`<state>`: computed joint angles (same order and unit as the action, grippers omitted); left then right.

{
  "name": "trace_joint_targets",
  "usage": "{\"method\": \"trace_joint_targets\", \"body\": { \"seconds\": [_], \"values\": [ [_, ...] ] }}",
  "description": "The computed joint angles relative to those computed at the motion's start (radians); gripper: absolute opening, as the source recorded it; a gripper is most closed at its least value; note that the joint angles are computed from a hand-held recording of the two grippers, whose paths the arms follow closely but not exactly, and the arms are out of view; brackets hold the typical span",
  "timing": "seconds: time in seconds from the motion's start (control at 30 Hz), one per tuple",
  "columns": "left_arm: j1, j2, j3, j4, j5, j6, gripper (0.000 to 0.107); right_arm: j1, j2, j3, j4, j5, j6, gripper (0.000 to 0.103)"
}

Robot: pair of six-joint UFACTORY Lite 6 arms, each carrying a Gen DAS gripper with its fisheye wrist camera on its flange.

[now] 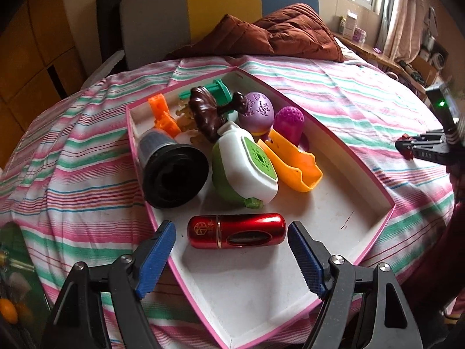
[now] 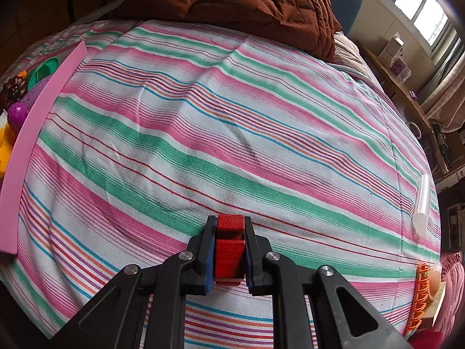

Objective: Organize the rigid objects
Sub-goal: 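Withdraw the left gripper from the tray while the right holds the red block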

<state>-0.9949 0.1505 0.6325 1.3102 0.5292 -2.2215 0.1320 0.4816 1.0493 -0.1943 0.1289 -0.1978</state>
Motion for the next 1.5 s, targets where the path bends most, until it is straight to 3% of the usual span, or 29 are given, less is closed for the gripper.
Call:
{"method": "trace_joint_targets", "body": {
  "seconds": [0.33,0.47,0.6,0.73,1.07,1.5],
  "values": [
    [-0.101,-0.156,-0.030,-0.186,0.217,-0.104,0.080,-0.002,0.004,0.005,-0.056,-0.001,0.040,0.015],
    [-0.159,-0.150,0.010,-0.250,0.341,-0.075,0.080,0.003,0.004,0.000,-0.126,-0.006,0.110,0.015],
    [-0.185,-0.158,0.019,-0.269,0.389,-0.080,0.080,0.010,0.000,-0.010,-0.261,-0.014,0.243,0.015],
    [-0.187,-0.155,0.022,-0.284,0.392,-0.082,0.080,0.014,-0.001,-0.014,-0.358,-0.018,0.338,0.015],
    [-0.194,-0.155,-0.011,-0.299,0.376,-0.128,0.080,0.018,-0.009,-0.019,-0.318,0.001,0.318,0.015],
    [-0.202,-0.186,-0.074,-0.306,0.360,-0.175,0.080,0.029,-0.097,-0.100,-0.095,0.041,0.161,0.015]
  ]
}}
